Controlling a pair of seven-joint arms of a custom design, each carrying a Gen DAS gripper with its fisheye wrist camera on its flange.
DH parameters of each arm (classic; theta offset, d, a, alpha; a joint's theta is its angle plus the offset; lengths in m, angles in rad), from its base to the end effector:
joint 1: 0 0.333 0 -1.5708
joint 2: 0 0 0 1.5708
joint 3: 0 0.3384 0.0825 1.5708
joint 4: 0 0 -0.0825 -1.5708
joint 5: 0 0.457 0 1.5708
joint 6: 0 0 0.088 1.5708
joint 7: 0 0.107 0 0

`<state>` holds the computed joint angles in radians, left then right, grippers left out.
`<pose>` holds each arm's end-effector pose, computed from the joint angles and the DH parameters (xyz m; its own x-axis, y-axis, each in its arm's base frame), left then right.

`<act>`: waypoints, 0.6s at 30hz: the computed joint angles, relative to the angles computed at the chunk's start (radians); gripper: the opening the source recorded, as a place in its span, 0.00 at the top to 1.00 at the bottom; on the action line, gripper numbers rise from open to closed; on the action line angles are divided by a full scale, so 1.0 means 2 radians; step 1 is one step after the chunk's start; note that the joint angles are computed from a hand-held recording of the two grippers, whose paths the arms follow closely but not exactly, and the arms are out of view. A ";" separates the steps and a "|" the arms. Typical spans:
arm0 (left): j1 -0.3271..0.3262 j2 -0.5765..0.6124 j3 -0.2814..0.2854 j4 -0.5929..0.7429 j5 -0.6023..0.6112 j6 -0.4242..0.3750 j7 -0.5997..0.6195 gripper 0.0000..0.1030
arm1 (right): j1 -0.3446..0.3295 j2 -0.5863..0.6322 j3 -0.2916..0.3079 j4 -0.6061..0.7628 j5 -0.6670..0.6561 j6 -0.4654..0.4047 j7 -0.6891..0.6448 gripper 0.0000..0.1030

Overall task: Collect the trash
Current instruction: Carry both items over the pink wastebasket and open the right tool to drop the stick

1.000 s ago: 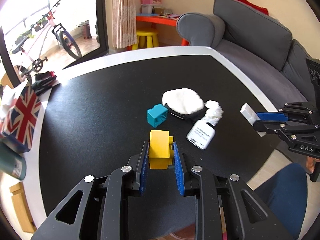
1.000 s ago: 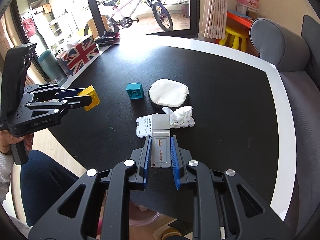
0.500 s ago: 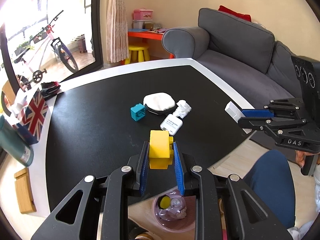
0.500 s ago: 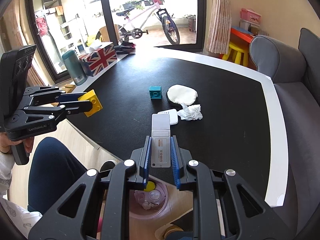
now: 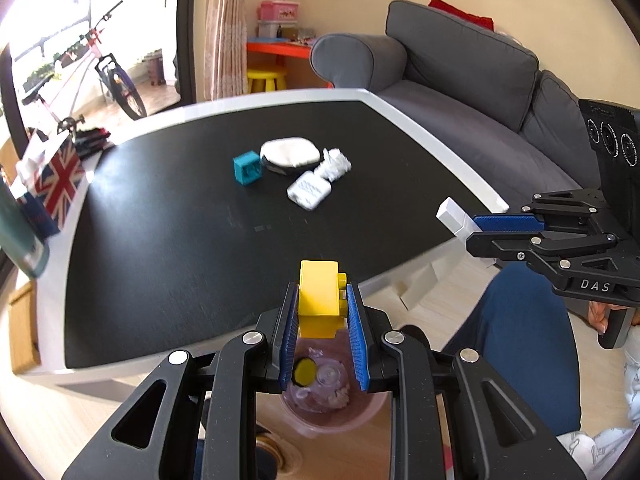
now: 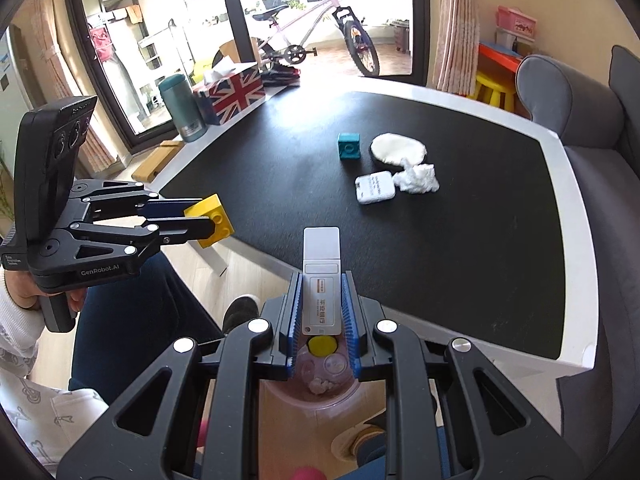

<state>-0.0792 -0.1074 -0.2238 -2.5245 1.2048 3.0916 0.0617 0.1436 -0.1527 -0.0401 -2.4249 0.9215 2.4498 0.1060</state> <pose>0.4605 -0.2239 0.3238 -0.0384 -0.9898 0.1375 -0.7703 -0.0584 -0.6350 0.5351 0.0561 0.3585 0.7949 -0.5939 -0.1242 -0.5360 -0.5915 -0.6023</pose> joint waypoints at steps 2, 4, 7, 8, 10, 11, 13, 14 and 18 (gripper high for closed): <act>0.000 0.001 -0.001 -0.004 0.001 0.003 -0.007 0.77 | -0.001 0.000 0.000 -0.005 -0.006 -0.003 0.003 0.82; -0.001 0.001 -0.001 -0.008 -0.001 0.006 -0.008 0.77 | -0.002 0.005 0.001 -0.008 -0.014 -0.004 0.007 0.82; -0.002 0.002 -0.001 -0.012 -0.003 0.008 -0.009 0.77 | -0.003 0.009 0.001 -0.012 -0.021 -0.008 0.014 0.82; -0.003 0.002 -0.001 -0.012 -0.004 0.008 -0.008 0.77 | -0.004 0.010 0.001 -0.012 -0.022 -0.009 0.014 0.82; -0.002 0.003 0.000 -0.013 -0.007 0.010 -0.007 0.77 | -0.004 0.011 0.002 -0.012 -0.024 -0.013 0.016 0.82; -0.002 0.003 -0.001 -0.013 -0.007 0.011 -0.007 0.77 | -0.004 0.011 0.002 -0.011 -0.024 -0.016 0.016 0.82; -0.002 0.003 -0.001 -0.013 -0.007 0.012 -0.006 0.77 | -0.004 0.014 0.002 -0.008 -0.025 -0.021 0.018 0.82; -0.002 0.002 -0.001 -0.014 -0.008 0.013 -0.005 0.77 | -0.004 0.013 0.003 -0.008 -0.026 -0.022 0.017 0.82; -0.001 0.002 0.000 -0.014 -0.015 0.013 0.002 0.77 | -0.002 0.014 0.006 -0.007 -0.028 -0.010 0.021 0.58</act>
